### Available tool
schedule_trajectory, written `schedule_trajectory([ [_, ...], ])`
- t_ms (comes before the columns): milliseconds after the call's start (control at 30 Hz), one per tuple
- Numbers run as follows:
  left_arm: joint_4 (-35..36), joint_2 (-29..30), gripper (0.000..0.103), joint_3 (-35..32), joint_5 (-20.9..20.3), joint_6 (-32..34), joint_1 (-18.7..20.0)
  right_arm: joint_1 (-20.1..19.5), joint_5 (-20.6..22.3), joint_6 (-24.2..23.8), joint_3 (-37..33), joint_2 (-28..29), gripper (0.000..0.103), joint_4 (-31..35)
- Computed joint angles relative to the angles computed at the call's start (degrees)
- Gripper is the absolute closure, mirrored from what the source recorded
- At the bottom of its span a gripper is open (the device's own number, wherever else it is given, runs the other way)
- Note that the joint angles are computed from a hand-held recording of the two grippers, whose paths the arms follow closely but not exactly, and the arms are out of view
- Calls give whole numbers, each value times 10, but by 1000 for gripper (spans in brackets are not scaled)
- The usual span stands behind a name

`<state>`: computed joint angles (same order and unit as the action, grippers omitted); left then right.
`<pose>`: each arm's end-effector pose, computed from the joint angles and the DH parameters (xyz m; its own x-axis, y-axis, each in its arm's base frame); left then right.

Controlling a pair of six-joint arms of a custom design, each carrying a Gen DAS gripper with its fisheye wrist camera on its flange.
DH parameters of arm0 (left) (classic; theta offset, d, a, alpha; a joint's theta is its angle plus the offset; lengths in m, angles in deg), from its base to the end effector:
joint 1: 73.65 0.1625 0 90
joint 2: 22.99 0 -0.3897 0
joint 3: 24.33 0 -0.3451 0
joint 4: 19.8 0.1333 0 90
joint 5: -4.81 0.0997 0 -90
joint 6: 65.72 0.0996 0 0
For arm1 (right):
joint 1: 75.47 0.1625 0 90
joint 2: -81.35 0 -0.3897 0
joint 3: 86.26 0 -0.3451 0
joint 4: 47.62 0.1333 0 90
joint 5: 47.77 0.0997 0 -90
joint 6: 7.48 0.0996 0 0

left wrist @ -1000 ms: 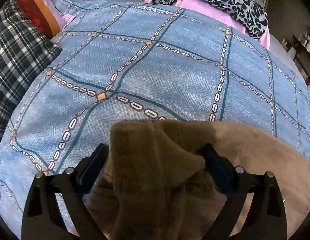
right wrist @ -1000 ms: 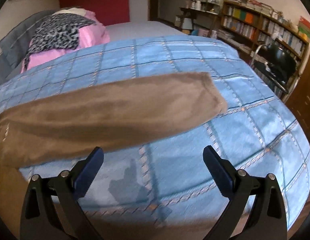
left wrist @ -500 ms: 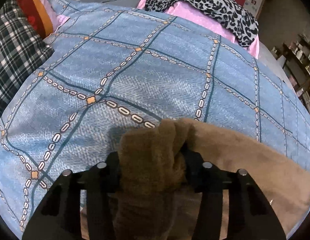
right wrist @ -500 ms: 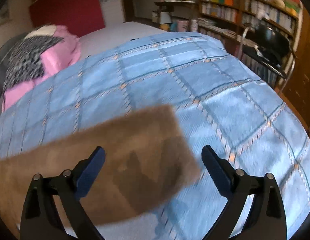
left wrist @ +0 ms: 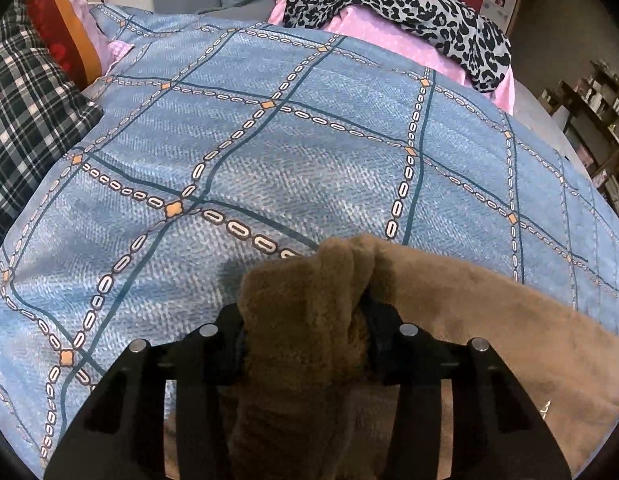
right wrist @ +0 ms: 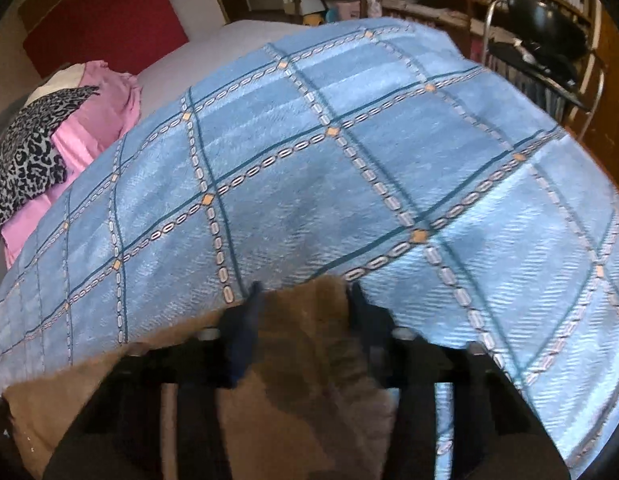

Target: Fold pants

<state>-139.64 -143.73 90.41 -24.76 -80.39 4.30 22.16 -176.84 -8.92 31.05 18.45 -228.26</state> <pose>0.1621 -0.2939 0.5521 -0.6126 -0.5829 -0.5338 0.0146 0.6669 -0.7450 0.1369 -0.4907 0.2253 -0.8160 0.2459 0.5231 -0.1277 0.8059 -0.5781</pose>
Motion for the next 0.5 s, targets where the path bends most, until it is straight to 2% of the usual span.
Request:
schedule_trajectory([
  [33, 1, -1, 58, 0, -1, -1, -1, 0, -9, 8, -2, 3, 73, -2],
  [100, 6, -7, 60, -1, -3, -7, -5, -5, 5, 18, 6, -5, 77, -8],
  [233, 24, -27, 62, 1, 2, -15, -28, 7, 3, 2, 20, -23, 79, -23],
  [333, 63, -53, 63, -2, 15, -40, -62, 24, -2, -8, 36, -42, 79, -37],
  [433, 141, -85, 63, -14, 37, -90, -112, 39, -2, -5, 50, -69, 80, -41],
  [500, 231, -110, 64, -31, 56, -148, -156, 51, -5, -3, 60, -88, 80, -42],
])
